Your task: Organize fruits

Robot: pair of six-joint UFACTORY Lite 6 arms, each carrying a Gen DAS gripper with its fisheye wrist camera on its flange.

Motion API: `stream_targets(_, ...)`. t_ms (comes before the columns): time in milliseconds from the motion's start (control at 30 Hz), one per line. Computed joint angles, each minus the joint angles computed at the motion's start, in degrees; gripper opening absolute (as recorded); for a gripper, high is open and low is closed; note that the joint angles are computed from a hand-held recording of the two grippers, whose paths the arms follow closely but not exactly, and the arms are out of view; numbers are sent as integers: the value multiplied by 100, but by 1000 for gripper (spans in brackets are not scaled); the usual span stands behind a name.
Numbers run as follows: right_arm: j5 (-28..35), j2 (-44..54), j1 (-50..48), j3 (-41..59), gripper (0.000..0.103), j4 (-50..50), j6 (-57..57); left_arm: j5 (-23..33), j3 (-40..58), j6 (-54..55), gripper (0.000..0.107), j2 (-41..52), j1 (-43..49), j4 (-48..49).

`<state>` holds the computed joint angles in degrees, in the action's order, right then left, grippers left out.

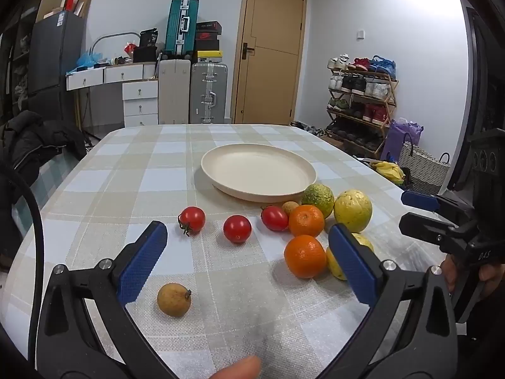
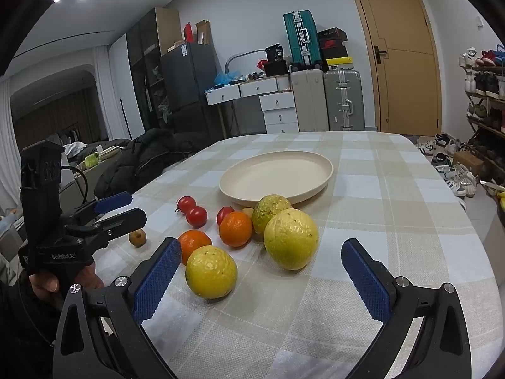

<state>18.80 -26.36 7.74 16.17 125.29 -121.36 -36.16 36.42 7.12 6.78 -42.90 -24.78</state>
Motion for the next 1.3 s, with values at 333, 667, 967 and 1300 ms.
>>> stream_targets(333,222,54,-298,26,103,-452,283,56,-19,-218,102,-7,193,306)
stream_targets(667,72,-26,-132,-56,103,-152,13,5,-36,-62,102,-20,61,80)
stream_targets(967,2,-6,14,-52,103,178,-200,43,-13,-11,102,-43,74,60)
stream_targets(1300,-17,13,22,-3,103,91,-97,27,-5,37,102,-27,48,14)
